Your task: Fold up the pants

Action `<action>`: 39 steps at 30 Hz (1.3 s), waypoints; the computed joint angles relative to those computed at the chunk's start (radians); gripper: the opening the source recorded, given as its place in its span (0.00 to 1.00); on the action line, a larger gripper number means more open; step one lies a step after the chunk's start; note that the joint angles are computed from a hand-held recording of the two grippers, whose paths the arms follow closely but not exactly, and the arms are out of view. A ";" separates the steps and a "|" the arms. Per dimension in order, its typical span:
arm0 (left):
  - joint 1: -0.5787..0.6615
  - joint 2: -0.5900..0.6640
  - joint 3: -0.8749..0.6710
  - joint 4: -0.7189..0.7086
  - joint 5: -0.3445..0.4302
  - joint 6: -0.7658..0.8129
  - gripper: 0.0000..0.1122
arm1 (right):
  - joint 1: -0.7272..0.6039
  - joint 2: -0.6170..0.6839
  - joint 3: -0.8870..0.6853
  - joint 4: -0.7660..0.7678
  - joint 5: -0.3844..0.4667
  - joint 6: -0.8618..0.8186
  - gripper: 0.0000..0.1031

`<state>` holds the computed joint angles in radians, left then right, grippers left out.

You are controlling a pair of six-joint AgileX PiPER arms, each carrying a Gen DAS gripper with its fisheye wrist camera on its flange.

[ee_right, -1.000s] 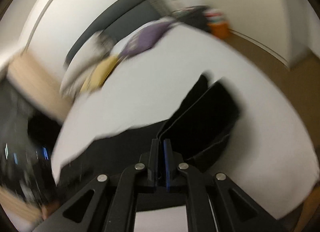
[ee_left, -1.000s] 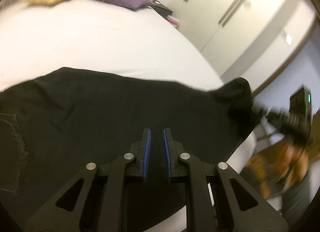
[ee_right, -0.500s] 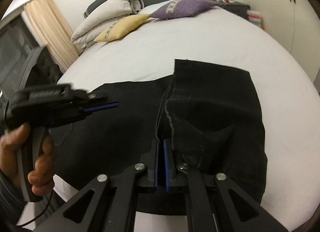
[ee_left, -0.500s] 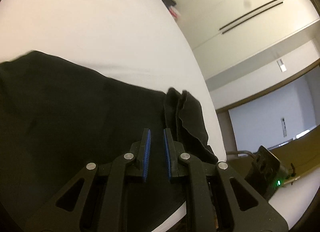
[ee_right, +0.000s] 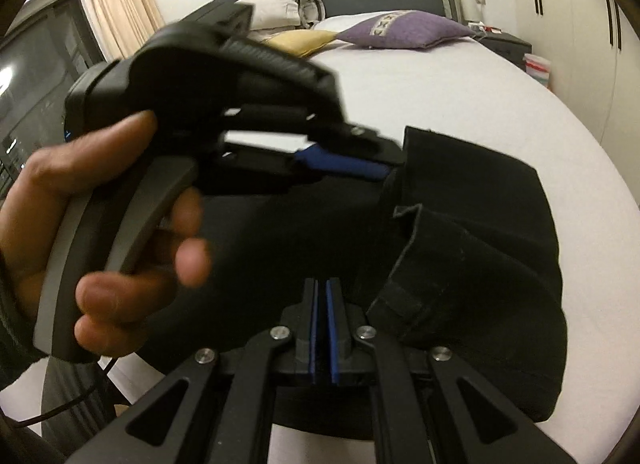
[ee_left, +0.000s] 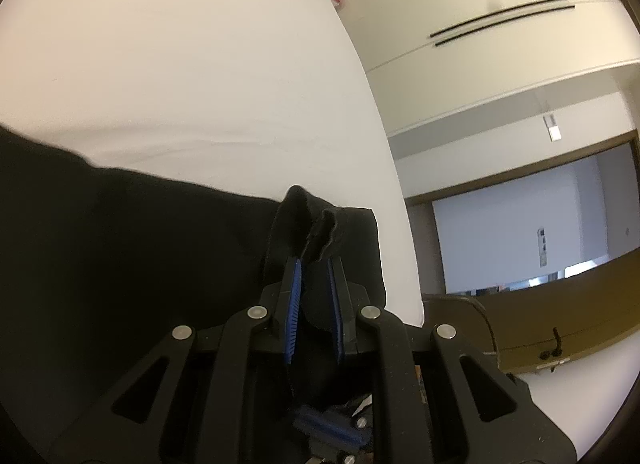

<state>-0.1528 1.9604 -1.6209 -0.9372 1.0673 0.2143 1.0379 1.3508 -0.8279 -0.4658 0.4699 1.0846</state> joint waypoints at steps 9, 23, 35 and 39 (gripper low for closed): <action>-0.022 0.044 -0.050 0.037 0.007 -0.038 0.11 | 0.033 -0.225 0.110 0.004 -0.006 0.054 0.12; -0.007 0.089 -0.094 -0.056 0.103 -0.005 0.11 | 0.229 -0.255 0.160 -0.370 0.267 0.443 0.50; -0.018 0.085 -0.080 -0.074 0.117 0.067 0.00 | 0.324 -0.094 0.003 -0.481 0.481 0.237 0.65; 0.059 0.035 0.003 -0.173 0.142 0.123 0.00 | 0.392 -0.009 -0.031 -0.538 0.575 0.180 0.70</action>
<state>-0.0943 1.9958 -1.6177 -1.1102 1.2095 0.3369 1.4297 1.3419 -0.8584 -1.0039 1.0451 1.2646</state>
